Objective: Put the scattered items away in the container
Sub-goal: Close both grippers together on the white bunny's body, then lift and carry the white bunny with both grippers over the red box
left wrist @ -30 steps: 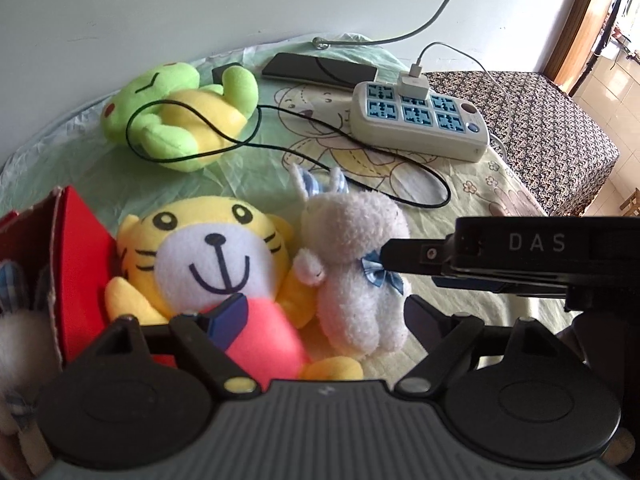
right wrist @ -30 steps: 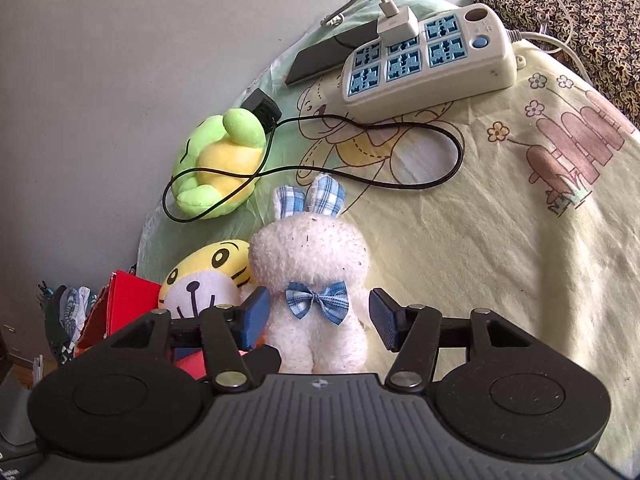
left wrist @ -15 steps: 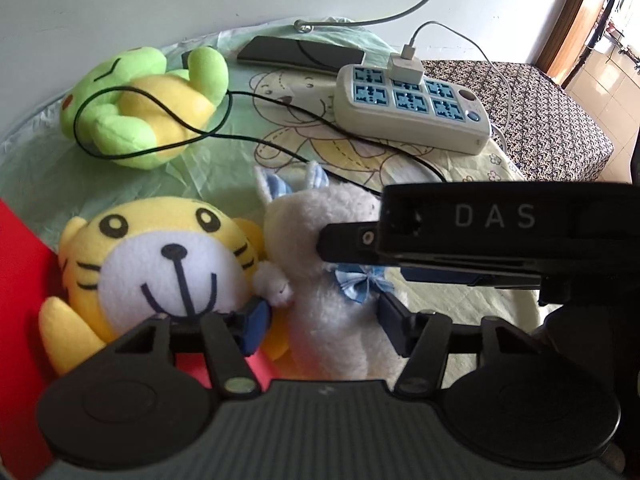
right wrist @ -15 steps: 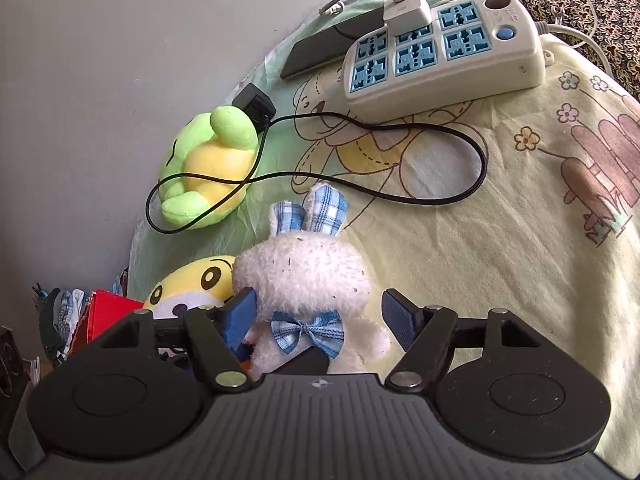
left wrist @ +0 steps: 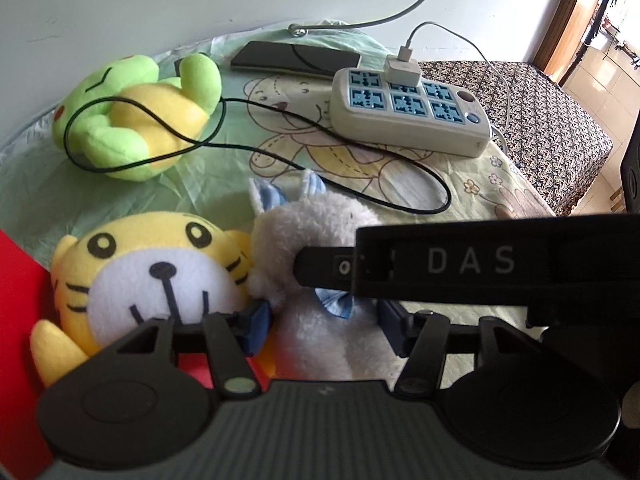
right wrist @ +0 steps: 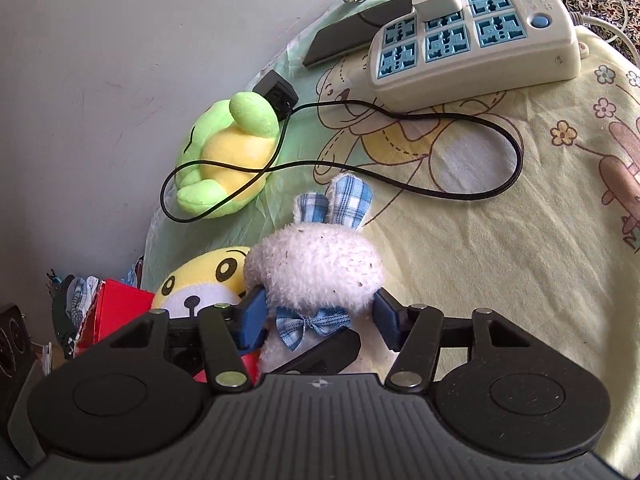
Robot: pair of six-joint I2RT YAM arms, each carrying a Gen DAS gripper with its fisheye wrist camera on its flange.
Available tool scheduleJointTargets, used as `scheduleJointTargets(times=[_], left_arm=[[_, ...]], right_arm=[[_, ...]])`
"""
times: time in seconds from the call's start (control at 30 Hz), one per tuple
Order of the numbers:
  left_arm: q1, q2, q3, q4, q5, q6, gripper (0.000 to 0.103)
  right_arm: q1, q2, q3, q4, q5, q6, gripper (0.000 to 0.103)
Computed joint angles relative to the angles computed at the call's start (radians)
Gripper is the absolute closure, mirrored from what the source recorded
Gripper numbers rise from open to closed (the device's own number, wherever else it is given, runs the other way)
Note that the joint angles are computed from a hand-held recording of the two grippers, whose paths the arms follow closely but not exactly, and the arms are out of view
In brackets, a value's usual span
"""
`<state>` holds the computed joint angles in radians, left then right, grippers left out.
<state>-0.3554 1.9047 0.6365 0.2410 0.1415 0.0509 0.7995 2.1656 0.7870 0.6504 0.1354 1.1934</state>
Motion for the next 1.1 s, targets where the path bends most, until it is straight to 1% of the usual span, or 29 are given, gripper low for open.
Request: scheduleJointTargets(times=[0.1,0.2,0.4,0.5,0.63,0.77,0.9,1.0,1.1], left_arm=[[0.004,-0.031,-0.012,-0.023,0.027,-0.003,0.049],[-0.011,-0.077,-0.044,-0.022,0.026,-0.003,0.05],[-0.021,-0.207,-0.119,-0.028,0.043,0.001,0.05],[-0.021,-0.314,-0.171,-0.039,0.042,0.006,0.05],[0.0,-0.506,-0.246,-0.086,0.035,0.024,0.05],[0.085,-0.692,-0.293,-0.18,0.063,0.047,0.05],[0.208,-0.87,-0.325,-0.295,0.096,0.087,0.05],[0.352,-0.993,-0.335,-0.395,0.163,0.134,0.049],[0.526,-1.074,-0.33,-0.493,0.25,0.207,0.049]], right_arm=[[0.013,-0.024,-0.023,-0.008,0.018,0.011,0.048],[0.03,-0.058,-0.057,-0.004,0.044,0.023,0.049],[0.085,-0.153,-0.115,-0.03,0.13,0.028,0.049],[0.123,-0.206,-0.136,-0.04,0.186,0.025,0.049],[0.185,-0.273,-0.129,-0.066,0.269,-0.035,0.049],[0.228,-0.293,-0.092,-0.067,0.302,-0.099,0.049],[0.255,-0.274,-0.013,-0.071,0.286,-0.158,0.049],[0.278,-0.248,0.069,-0.09,0.27,-0.216,0.049],[0.298,-0.21,0.162,-0.118,0.242,-0.28,0.049]])
